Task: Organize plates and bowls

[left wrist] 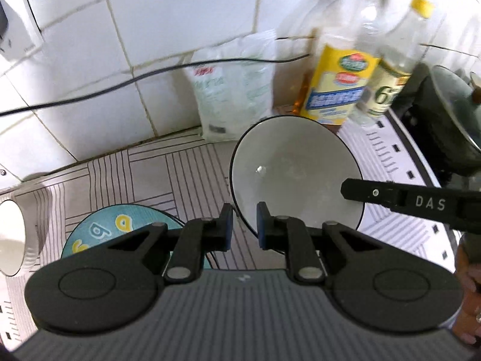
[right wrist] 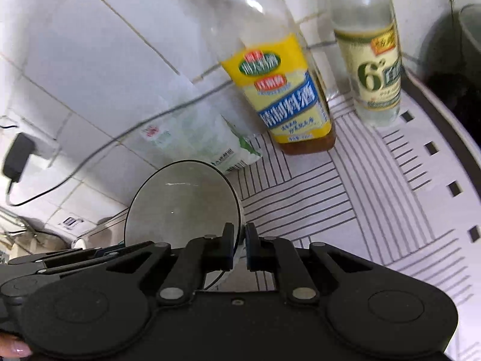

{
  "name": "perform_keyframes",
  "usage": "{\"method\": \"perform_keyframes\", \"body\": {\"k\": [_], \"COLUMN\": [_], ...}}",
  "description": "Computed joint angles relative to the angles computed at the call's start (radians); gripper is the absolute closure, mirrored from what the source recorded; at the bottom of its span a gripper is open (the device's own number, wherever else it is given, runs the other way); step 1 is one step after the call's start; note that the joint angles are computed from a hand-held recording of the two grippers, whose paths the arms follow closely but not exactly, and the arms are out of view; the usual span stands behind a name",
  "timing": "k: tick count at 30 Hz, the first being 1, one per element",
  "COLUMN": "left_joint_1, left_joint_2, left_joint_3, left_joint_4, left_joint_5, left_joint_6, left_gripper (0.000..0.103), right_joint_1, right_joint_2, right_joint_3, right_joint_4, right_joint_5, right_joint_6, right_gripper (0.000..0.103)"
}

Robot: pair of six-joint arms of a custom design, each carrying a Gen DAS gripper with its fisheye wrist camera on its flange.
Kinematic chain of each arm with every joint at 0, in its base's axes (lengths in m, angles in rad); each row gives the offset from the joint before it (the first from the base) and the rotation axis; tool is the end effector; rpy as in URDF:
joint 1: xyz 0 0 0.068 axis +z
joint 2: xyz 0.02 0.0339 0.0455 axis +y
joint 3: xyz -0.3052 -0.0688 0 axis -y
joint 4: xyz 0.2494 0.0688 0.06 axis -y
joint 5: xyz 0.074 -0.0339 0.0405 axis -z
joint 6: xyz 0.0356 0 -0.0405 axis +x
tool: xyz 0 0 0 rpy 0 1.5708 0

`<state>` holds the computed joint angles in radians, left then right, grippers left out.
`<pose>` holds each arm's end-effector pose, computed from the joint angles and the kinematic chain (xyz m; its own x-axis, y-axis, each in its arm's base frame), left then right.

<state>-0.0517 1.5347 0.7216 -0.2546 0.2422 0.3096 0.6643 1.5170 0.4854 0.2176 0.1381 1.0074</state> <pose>0.2755 -0.0228 0.1835 -0.7829 0.3367 -0.5232 0.4243 0.9039 -0.0532 0.2063 0.1553 0.1556 -0.7591 0.4692 -0.4513 0.1976 0.8266 0.5270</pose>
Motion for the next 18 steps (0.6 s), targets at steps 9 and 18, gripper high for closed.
{"method": "perform_keyframes", "body": {"k": [9,18], "left_joint_1": [-0.048,-0.149], "left_joint_2": [-0.211,-0.360], "left_joint_3": [-0.076,-0.203], "left_joint_4": [-0.151,-0.171], "left_joint_5": [0.024,-0.037], "left_joint_6": [-0.067,-0.197], "left_gripper": [0.089,0.088], "right_joint_1": [0.111,0.196], "right_joint_2": [-0.323,-0.479], "right_joint_3": [-0.078,-0.163], "right_joint_4": [-0.215,-0.290], "right_joint_5": [0.108,0.150], "right_joint_6": [0.011,0.022], "right_gripper": [0.091,0.091]}}
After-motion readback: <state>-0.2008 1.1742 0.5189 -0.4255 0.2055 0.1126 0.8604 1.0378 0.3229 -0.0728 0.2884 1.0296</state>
